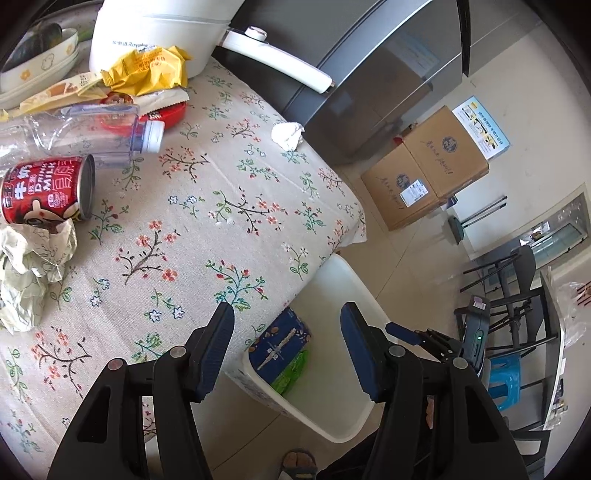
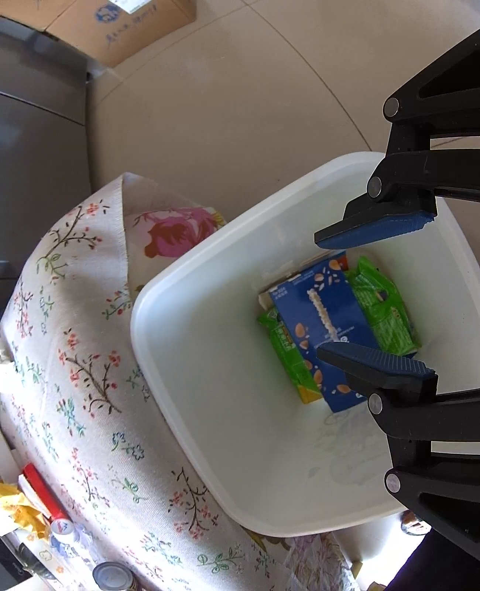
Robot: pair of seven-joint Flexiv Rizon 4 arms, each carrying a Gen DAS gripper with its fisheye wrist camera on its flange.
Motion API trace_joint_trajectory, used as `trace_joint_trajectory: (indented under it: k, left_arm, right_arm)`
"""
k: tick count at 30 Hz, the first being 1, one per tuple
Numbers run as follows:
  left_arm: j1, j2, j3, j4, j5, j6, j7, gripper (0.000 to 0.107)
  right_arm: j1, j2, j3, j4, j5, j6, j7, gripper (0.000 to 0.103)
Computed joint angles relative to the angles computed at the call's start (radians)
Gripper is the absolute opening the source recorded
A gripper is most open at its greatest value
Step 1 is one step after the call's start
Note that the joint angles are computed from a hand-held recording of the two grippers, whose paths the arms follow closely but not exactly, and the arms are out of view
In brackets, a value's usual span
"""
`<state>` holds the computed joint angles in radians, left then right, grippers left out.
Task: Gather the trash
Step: 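Grasp the crumpled tissue with the left tool while the right tool grasps a white tissue ball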
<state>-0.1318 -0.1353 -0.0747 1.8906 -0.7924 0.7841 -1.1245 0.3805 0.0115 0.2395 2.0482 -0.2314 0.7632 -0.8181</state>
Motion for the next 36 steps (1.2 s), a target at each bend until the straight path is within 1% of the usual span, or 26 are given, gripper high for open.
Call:
trace_joint_trajectory:
  k: [3,5,7,10,12,14,17,19,22,23,24,26,29,31,32,34,36]
  left_arm:
    - [0.008,0.023,0.018,0.008,0.011,0.051,-0.013,0.063]
    - [0.021,0.034,0.038,0.008,0.049,0.086,-0.053,0.063]
    - [0.044,0.040,0.062,0.002,0.106,0.110,-0.124,0.063]
    - [0.092,0.041,0.099,-0.008,0.177,0.120,-0.256,0.063]
    - [0.123,0.037,0.113,-0.010,0.194,0.104,-0.318,0.063]
    - [0.151,0.027,0.121,-0.017,0.209,0.063,-0.367,0.063]
    - [0.176,0.013,0.111,-0.009,0.163,0.013,-0.387,0.062]
    - [0.184,-0.003,0.105,-0.025,0.177,-0.041,-0.390,0.063]
    - [0.179,-0.028,0.106,-0.048,0.265,-0.065,-0.455,0.063]
    - [0.181,-0.036,0.104,-0.051,0.267,-0.074,-0.470,0.063]
    - [0.184,-0.043,0.100,-0.049,0.245,-0.079,-0.474,0.063]
    - [0.188,-0.054,0.090,-0.039,0.195,-0.068,-0.483,0.063]
    - [0.180,-0.075,0.089,-0.054,0.228,-0.040,-0.531,0.064]
    - [0.181,-0.083,0.077,-0.048,0.193,-0.013,-0.521,0.064]
    - [0.178,-0.086,0.077,-0.047,0.194,0.001,-0.530,0.064]
    - [0.172,-0.095,0.073,-0.053,0.202,0.027,-0.536,0.064]
    - [0.173,-0.095,0.066,-0.049,0.192,0.039,-0.523,0.058]
  right_arm:
    - [-0.008,0.016,-0.002,0.021,-0.007,0.086,0.036,0.047]
    - [-0.016,0.026,-0.004,0.034,-0.012,0.153,0.077,0.051]
    - [-0.020,0.022,-0.004,0.040,-0.043,0.210,0.134,0.055]
    - [-0.025,0.018,-0.006,0.051,-0.060,0.287,0.192,0.058]
    - [-0.027,0.020,-0.005,0.060,-0.061,0.338,0.217,0.058]
    - [-0.029,0.017,-0.006,0.068,-0.058,0.391,0.234,0.060]
    - [-0.023,0.001,-0.005,0.065,-0.032,0.452,0.239,0.064]
    - [-0.016,-0.006,-0.002,0.060,-0.019,0.463,0.237,0.065]
    - [-0.001,-0.031,0.002,0.042,-0.002,0.481,0.222,0.065]
    - [0.004,-0.041,0.004,0.033,0.015,0.485,0.206,0.065]
    - [0.010,-0.052,0.005,0.024,0.023,0.490,0.197,0.065]
    - [0.019,-0.074,0.004,0.003,0.032,0.492,0.185,0.065]
    - [0.030,-0.111,-0.014,-0.034,-0.010,0.491,0.202,0.065]
    - [0.032,-0.134,-0.030,-0.059,-0.034,0.511,0.226,0.065]
    - [0.031,-0.147,-0.038,-0.072,-0.040,0.525,0.238,0.065]
    - [0.035,-0.174,-0.060,-0.103,-0.075,0.527,0.269,0.070]
    - [0.038,-0.211,-0.080,-0.153,-0.110,0.504,0.281,0.070]
